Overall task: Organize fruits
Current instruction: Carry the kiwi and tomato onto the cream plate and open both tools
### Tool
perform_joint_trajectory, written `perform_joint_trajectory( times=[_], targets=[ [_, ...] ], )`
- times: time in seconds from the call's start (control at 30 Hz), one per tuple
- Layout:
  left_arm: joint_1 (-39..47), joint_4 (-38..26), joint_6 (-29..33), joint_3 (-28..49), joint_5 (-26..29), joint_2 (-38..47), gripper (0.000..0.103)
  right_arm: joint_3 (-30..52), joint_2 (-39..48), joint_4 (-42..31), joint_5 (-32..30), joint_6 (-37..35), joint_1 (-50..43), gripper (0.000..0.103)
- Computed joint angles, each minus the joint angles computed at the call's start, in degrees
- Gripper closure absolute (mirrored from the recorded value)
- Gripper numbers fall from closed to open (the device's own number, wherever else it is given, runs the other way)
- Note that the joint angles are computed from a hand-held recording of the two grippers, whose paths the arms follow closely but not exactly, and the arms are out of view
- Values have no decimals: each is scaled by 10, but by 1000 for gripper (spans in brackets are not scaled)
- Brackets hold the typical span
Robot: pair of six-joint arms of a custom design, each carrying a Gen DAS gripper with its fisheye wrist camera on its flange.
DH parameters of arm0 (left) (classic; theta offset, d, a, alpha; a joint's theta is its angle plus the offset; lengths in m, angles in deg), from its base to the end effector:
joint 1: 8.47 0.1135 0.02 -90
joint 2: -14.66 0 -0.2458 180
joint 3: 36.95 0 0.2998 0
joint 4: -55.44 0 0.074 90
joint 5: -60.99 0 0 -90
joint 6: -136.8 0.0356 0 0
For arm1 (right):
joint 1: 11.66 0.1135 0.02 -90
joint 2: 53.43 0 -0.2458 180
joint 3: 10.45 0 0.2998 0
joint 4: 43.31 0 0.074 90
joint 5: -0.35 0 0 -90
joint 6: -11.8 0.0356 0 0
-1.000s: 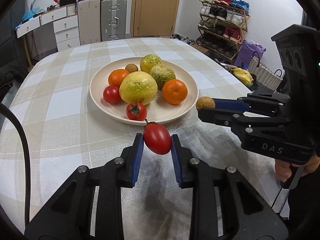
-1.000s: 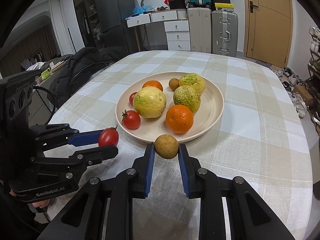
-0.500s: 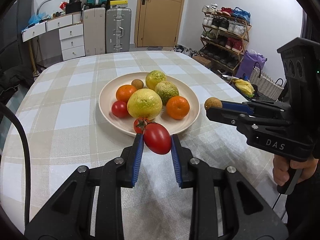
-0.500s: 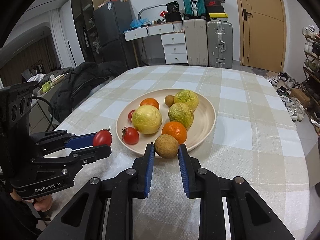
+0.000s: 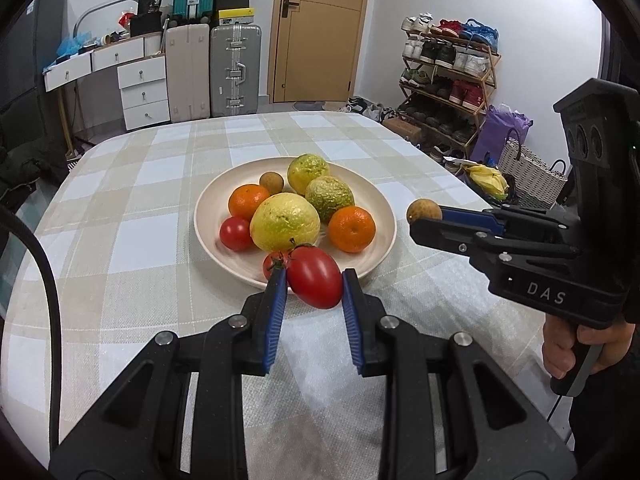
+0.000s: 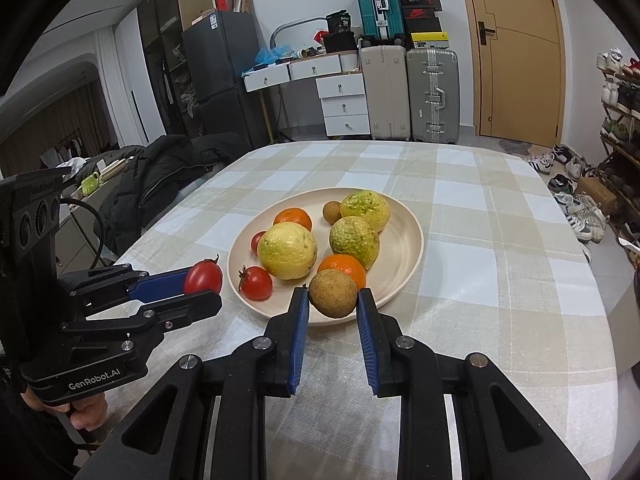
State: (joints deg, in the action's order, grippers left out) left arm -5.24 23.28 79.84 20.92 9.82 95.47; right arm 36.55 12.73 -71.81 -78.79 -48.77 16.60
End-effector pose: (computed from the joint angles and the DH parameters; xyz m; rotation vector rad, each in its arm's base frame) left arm 0.3158 -0.0045 0.1559 0.8419 2.1675 -0.5480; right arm 0.2474 0.1254 0.1594 0.1127 2.3950 0.2482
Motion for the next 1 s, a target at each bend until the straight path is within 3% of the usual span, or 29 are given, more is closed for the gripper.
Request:
perform_joint_trajectory(
  times=[0.4,1.0],
  targets=[
    [-50,41,-30,9,-34,18,78,9,18,13,-10,-10,-30,78],
    [-106,77,-66,70,-88,121,78,49,119,50,-44,-23,-93,78]
  ],
)
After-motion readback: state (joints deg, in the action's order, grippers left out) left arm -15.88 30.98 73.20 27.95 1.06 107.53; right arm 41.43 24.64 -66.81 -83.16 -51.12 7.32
